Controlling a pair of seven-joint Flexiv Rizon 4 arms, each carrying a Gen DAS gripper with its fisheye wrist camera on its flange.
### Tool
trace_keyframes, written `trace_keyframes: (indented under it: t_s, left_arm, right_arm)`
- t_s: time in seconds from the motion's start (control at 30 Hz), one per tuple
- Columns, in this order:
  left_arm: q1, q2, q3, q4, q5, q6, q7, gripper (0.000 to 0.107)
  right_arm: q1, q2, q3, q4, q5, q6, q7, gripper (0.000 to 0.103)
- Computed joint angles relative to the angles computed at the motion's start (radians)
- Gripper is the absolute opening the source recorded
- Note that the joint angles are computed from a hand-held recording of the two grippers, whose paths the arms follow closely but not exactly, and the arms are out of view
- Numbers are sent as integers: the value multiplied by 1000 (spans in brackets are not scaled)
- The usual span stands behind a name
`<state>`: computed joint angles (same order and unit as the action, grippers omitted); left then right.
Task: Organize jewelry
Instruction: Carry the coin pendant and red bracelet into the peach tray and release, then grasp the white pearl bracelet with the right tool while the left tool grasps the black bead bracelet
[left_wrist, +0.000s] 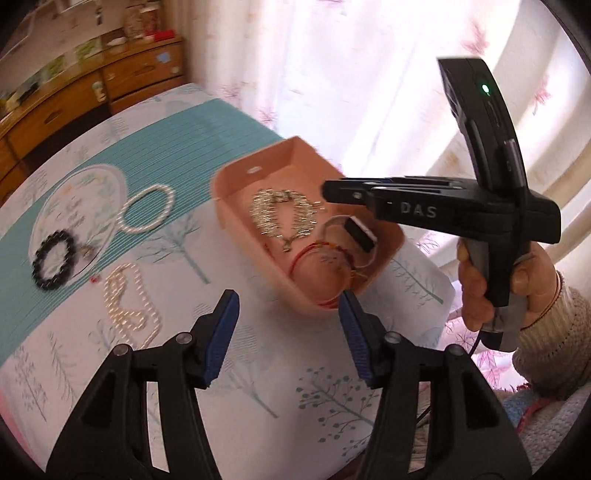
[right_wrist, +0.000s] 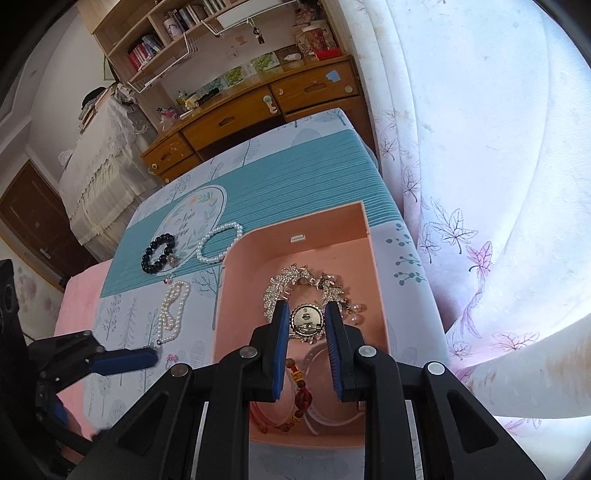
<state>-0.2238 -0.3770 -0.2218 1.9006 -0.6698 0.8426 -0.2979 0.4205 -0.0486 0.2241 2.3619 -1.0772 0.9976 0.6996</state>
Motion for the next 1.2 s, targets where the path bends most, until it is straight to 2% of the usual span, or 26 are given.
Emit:
trace_keyframes:
  t_s: [0.27,0.37,0.43,0.47,0.5,0.8,1.03,1.2]
  left_arm:
    - [30,-15,23,-8,-24,67,-109,53]
    - [43,-20,24,-5,-32,118,-122,53]
    - [48,-30,25,-12,-22,138,-143,53]
    - [53,-34,24,-14,-19,142,-152,53]
    - [59,-38,23,-15,-18,147,-158,53]
    - [97,-28,30,18,-2,201,-196,53]
    - [117,-40,57,2,57,215,-280,53]
    - [122,-69,78,-55,126,223,-354,53]
  right_arm:
    - [17,-36,0,-18,74,12,-39,19]
    - [40,-36,21,-26,168,-28,-85,20]
    - [59,-44,29,-41,219,-64,-117,27]
    - [66,-47,30,-44,227,-74,-120,39]
    - [76,-50,31,-51,235,-93,-120,44]
    - [116,-82,20,-106,214,-128,-132,45]
    - [142,-139,-4,-191,170,-110,-204,45]
    - [146,-176,-28,-260,149,-96,-296,45]
